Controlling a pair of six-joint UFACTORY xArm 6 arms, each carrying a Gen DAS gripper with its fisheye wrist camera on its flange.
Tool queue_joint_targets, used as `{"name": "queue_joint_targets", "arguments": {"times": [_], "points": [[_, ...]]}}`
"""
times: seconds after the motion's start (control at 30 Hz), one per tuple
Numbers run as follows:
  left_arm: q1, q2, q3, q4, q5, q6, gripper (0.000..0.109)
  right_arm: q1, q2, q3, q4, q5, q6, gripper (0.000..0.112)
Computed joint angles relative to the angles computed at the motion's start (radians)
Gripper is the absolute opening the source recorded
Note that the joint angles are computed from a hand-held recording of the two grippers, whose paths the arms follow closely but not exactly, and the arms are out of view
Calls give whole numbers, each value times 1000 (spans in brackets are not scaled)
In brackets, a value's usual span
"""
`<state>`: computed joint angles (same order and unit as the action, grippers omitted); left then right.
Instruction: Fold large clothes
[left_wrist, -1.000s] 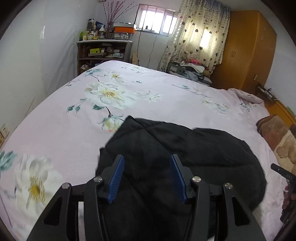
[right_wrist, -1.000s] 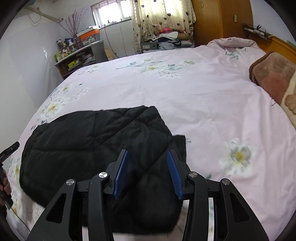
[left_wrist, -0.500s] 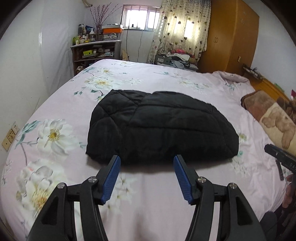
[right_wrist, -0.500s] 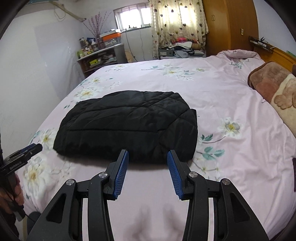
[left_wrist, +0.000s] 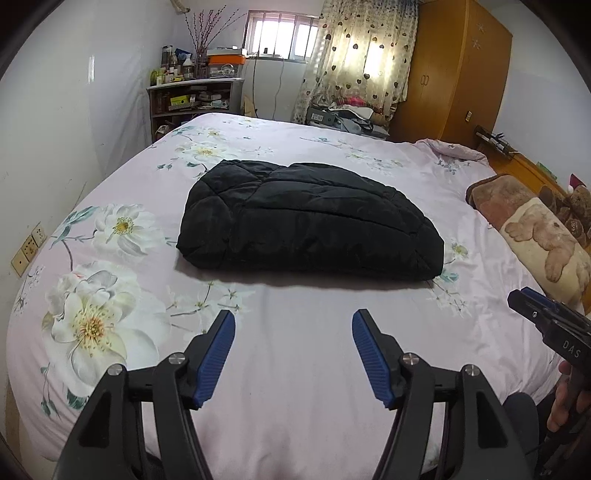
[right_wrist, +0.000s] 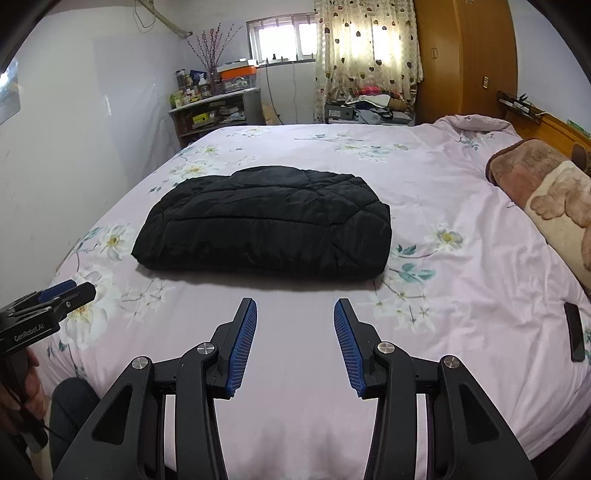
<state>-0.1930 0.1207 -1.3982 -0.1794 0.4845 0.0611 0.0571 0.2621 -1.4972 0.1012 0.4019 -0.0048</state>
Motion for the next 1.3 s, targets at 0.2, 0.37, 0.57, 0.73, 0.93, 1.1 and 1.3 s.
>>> {"name": "queue_joint_targets", "arguments": {"times": [0.2, 0.37, 0.57, 0.73, 0.93, 1.1, 1.3], "points": [[-14, -22, 35, 16, 9, -1, 68, 11, -37, 67, -32, -11, 15, 45], [-13, -1, 14, 7, 20, -7, 68, 14, -22, 52, -47, -2, 19, 45], [-4, 8, 9, -23, 27, -9, 68, 20, -22, 54, -56, -6, 24, 45], [-1, 4, 20, 10, 23, -35, 68, 22, -23, 54, -57, 3, 18, 45], [-3, -1, 21, 23, 27, -45, 68, 27, -24, 53, -59, 8, 15, 45], [-6, -6, 25, 53, 20, -64, 68, 27, -24, 53, -59, 9, 18, 45], [-6, -7, 25, 65, 21, -72, 68, 25, -25, 54, -55, 10, 10, 45]]}}
